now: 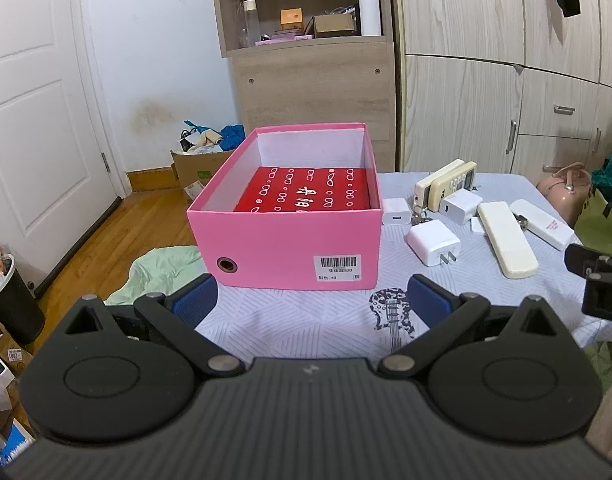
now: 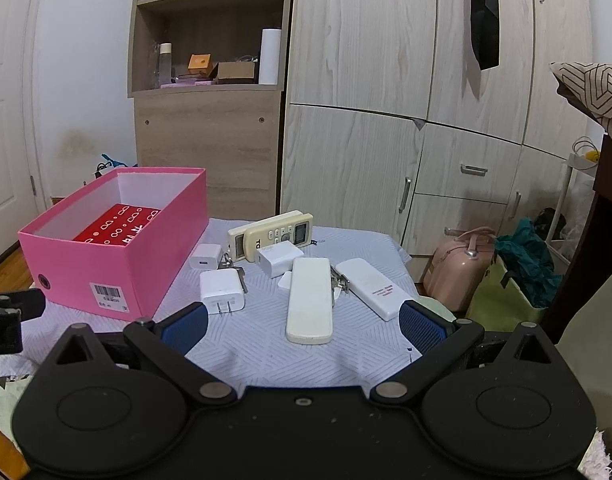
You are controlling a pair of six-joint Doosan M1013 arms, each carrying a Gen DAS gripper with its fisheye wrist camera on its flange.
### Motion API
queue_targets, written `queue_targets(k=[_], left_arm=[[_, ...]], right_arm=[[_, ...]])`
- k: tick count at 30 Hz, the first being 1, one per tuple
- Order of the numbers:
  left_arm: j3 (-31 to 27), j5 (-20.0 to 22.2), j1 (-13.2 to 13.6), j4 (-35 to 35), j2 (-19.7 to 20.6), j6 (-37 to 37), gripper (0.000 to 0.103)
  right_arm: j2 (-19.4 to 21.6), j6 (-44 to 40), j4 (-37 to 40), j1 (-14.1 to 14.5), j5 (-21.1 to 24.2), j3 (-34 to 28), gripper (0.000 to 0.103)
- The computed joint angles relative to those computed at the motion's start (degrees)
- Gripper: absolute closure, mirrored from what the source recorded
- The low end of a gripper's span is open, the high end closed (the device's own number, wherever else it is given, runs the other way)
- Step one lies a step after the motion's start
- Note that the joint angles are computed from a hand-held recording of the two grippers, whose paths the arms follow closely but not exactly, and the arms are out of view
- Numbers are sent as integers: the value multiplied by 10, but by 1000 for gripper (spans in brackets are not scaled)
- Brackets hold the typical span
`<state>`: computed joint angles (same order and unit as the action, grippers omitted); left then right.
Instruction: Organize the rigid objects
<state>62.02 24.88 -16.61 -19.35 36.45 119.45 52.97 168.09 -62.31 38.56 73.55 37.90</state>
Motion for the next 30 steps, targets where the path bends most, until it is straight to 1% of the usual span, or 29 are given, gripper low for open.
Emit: queue_targets(k=[13,19,22,30], left_arm=[[-9,16,1,7,5,-17,0],[-17,31,3,2,9,-17,0],[-16,30,3,-1,9,-16,0],[-15,28,3,6,9,-31,0]], right_arm=[[2,-4,4,0,2,-5,0],[-5,0,10,-2,-14,8,0],[-10,14,20,-4,-25,16,0],[-10,16,19,-4,-21,17,0]])
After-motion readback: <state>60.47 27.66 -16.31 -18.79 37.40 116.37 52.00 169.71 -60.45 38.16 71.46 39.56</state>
